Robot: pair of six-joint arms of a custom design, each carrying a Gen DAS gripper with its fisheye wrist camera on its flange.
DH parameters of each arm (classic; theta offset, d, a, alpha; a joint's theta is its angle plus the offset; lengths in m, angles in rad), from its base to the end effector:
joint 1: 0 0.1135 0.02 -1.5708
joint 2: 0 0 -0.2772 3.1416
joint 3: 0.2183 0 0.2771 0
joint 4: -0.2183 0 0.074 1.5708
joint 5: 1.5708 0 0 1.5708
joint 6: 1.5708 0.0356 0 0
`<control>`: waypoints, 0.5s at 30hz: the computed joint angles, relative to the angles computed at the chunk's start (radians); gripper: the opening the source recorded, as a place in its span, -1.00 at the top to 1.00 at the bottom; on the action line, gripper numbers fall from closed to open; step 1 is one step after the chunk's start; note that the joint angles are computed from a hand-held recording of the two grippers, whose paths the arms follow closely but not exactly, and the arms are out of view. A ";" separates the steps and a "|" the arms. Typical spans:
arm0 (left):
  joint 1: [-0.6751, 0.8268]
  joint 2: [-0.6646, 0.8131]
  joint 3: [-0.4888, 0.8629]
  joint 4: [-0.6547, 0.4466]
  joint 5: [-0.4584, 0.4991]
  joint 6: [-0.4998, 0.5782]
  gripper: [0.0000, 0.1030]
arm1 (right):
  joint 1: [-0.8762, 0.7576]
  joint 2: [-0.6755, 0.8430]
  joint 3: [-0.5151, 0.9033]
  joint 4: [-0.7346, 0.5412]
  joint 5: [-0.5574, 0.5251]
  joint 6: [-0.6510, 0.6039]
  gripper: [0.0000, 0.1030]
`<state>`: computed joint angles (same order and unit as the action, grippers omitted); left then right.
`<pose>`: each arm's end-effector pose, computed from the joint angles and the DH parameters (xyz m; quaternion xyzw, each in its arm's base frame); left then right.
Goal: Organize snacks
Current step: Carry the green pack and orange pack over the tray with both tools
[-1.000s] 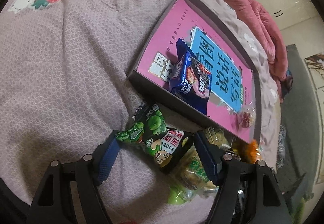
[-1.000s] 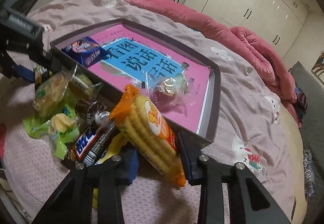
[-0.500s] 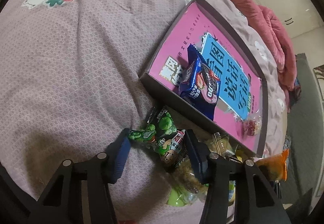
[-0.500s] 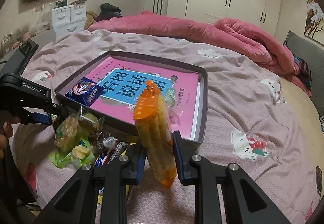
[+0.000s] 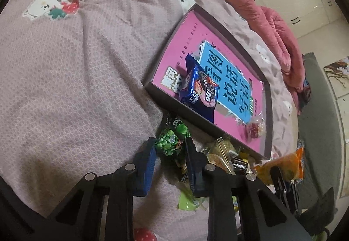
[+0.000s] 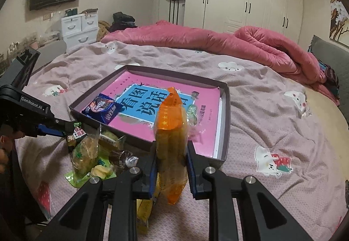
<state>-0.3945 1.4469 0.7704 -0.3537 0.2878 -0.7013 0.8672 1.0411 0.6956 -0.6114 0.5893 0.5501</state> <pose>0.2638 -0.1208 0.1733 -0.1079 0.9484 -0.2556 0.1536 0.1538 0.1507 0.2329 -0.0574 0.9146 -0.0220 0.3997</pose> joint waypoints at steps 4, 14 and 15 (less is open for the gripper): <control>0.022 0.017 -0.013 0.021 0.048 -0.022 0.48 | 0.004 -0.002 0.002 -0.002 0.000 -0.001 0.54; 0.038 0.074 -0.060 0.157 0.189 -0.129 0.20 | 0.005 -0.006 0.005 -0.002 -0.002 -0.003 0.54; 0.035 0.084 -0.057 0.169 0.188 -0.138 0.19 | 0.004 -0.007 0.004 0.000 -0.005 -0.003 0.54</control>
<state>-0.3599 1.5308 0.7133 -0.1848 0.4762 -0.8388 0.8717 1.0340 0.6992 -0.6117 0.5845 0.5469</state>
